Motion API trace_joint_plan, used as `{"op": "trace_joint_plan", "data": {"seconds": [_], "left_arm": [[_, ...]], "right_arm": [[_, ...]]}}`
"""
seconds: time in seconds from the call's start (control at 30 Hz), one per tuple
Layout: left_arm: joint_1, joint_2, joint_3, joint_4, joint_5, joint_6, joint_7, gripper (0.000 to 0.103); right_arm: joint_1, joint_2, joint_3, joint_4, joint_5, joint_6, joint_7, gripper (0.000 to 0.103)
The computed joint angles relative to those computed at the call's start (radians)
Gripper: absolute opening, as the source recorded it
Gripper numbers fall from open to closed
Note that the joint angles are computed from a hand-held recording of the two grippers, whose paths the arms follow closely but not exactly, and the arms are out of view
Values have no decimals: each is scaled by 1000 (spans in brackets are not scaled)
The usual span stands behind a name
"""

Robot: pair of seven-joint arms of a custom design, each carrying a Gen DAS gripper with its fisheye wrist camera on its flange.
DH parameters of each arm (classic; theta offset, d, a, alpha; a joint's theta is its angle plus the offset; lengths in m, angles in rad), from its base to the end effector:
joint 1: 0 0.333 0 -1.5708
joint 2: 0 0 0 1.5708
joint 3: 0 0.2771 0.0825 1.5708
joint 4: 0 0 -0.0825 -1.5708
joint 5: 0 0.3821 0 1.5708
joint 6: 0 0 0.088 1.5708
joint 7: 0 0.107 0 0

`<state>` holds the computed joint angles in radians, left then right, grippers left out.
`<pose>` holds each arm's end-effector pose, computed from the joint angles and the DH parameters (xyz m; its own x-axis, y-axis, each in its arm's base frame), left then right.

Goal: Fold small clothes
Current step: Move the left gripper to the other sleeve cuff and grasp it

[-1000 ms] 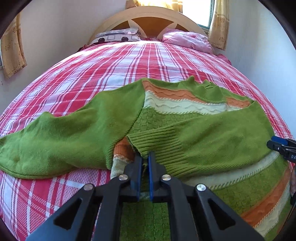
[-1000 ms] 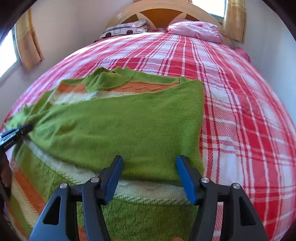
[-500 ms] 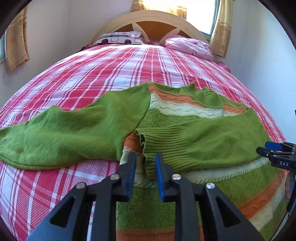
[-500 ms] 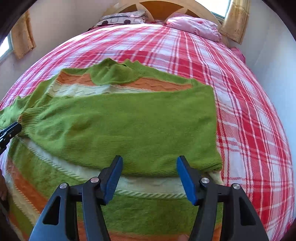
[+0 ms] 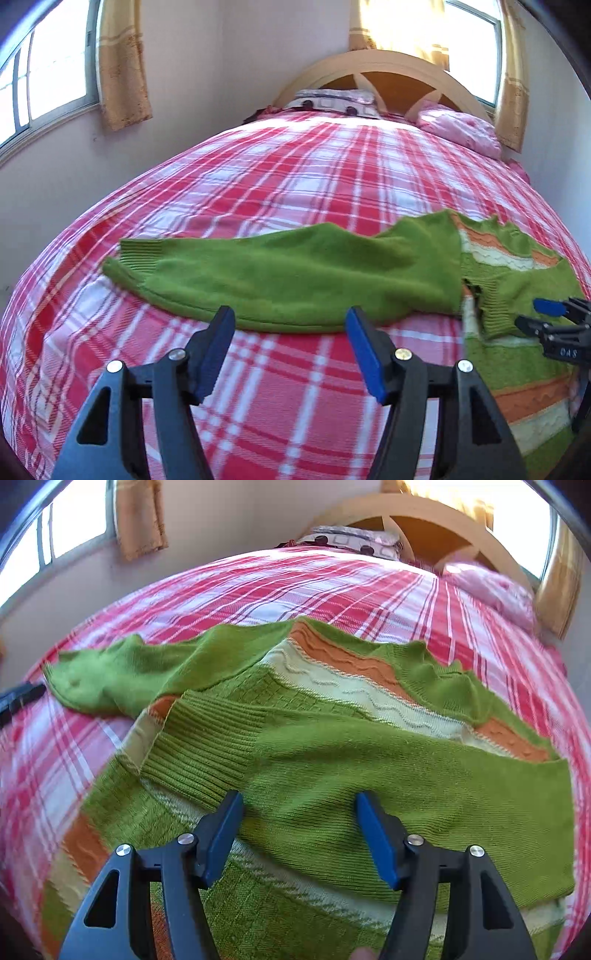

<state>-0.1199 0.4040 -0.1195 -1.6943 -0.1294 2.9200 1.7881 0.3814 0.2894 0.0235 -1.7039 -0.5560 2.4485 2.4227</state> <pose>0.6788 -0.1461 0.4267 -0.3073 -0.9516 -0.0010 -0.6425 0.2082 -0.7374 0.6134 0.2610 0.4363 -0.1175 -0.9913 0.0599 -0.8125 0.0613 -0.5797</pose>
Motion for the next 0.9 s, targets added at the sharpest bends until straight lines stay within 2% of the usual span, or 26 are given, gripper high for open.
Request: {"op": "trace_joint_plan", "data": {"seconds": [0.1, 0.17, 0.23, 0.37, 0.5, 0.63, 0.83, 0.9], "left_arm": [[-57, 57, 135, 72, 102, -34, -156, 65], [-48, 89, 162, 118, 129, -74, -226, 65], [-37, 127, 186, 174, 150, -118, -309, 65], [6, 173, 184, 242, 157, -144, -429, 65], [58, 216, 131, 307, 120, -152, -456, 64], [88, 288, 84, 427, 75, -218, -444, 64], [100, 450, 60, 683, 33, -362, -500, 60], [97, 478, 61, 724, 35, -362, -522, 58]], "right_arm": [[-7, -18, -2, -39, -1, 52, 19, 66], [-11, -25, -4, -58, -2, 78, 31, 66], [-2, -9, -9, -40, -34, 64, 43, 66], [16, 1, -13, -22, -75, 28, 56, 66], [11, -7, -13, -37, -82, 45, 68, 66], [13, -9, -12, -39, -94, 41, 74, 66], [14, -8, -11, -38, -103, 38, 80, 67], [13, -8, -11, -38, -104, 37, 81, 67]]}}
